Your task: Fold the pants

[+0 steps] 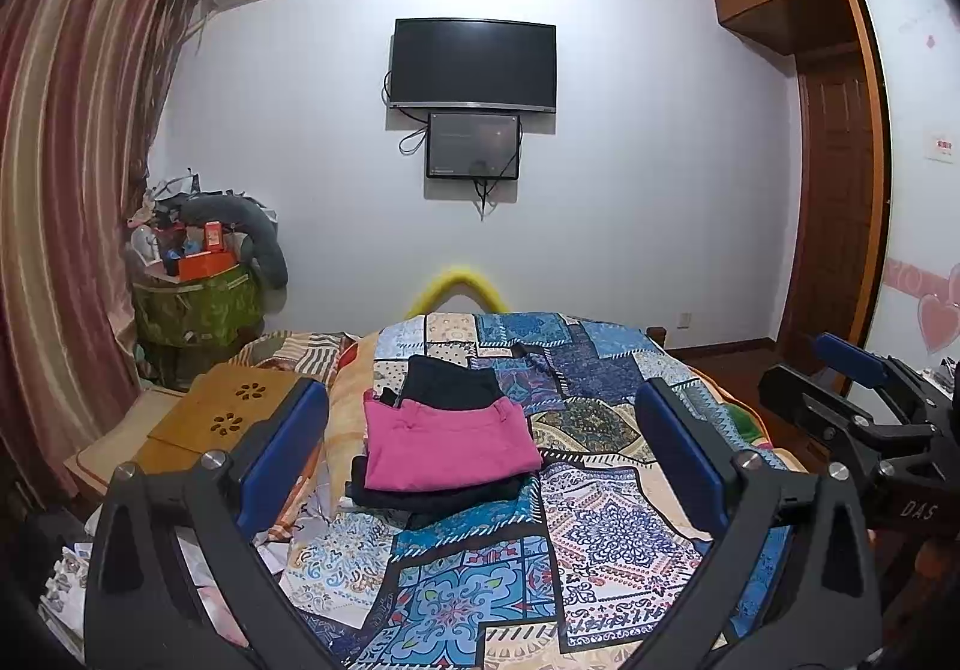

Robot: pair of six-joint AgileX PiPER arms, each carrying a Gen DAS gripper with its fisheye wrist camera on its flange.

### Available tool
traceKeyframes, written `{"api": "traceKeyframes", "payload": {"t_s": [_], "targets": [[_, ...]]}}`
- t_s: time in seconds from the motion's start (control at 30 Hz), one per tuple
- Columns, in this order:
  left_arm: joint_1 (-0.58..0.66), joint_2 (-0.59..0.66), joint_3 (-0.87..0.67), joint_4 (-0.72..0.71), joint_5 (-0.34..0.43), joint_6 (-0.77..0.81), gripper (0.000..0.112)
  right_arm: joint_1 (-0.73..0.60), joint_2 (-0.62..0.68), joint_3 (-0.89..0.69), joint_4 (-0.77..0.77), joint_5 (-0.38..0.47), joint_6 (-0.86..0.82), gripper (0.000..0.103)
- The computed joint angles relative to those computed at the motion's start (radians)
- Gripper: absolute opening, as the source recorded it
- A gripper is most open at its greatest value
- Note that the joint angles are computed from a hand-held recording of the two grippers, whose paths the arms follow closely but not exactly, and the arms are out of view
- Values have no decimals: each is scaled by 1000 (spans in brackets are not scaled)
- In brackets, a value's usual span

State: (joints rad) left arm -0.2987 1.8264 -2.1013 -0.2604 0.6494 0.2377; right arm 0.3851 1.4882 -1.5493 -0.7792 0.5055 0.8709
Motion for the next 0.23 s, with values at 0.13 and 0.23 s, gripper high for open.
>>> {"api": "traceKeyframes", "payload": {"t_s": [0.13, 0.23], "targets": [[1, 14, -18, -7, 15, 1, 103, -7, 4, -2, 18, -1, -15, 103], [-1, 24, -27, 3, 21, -4, 103, -9, 7, -4, 22, 0, -18, 103]]}}
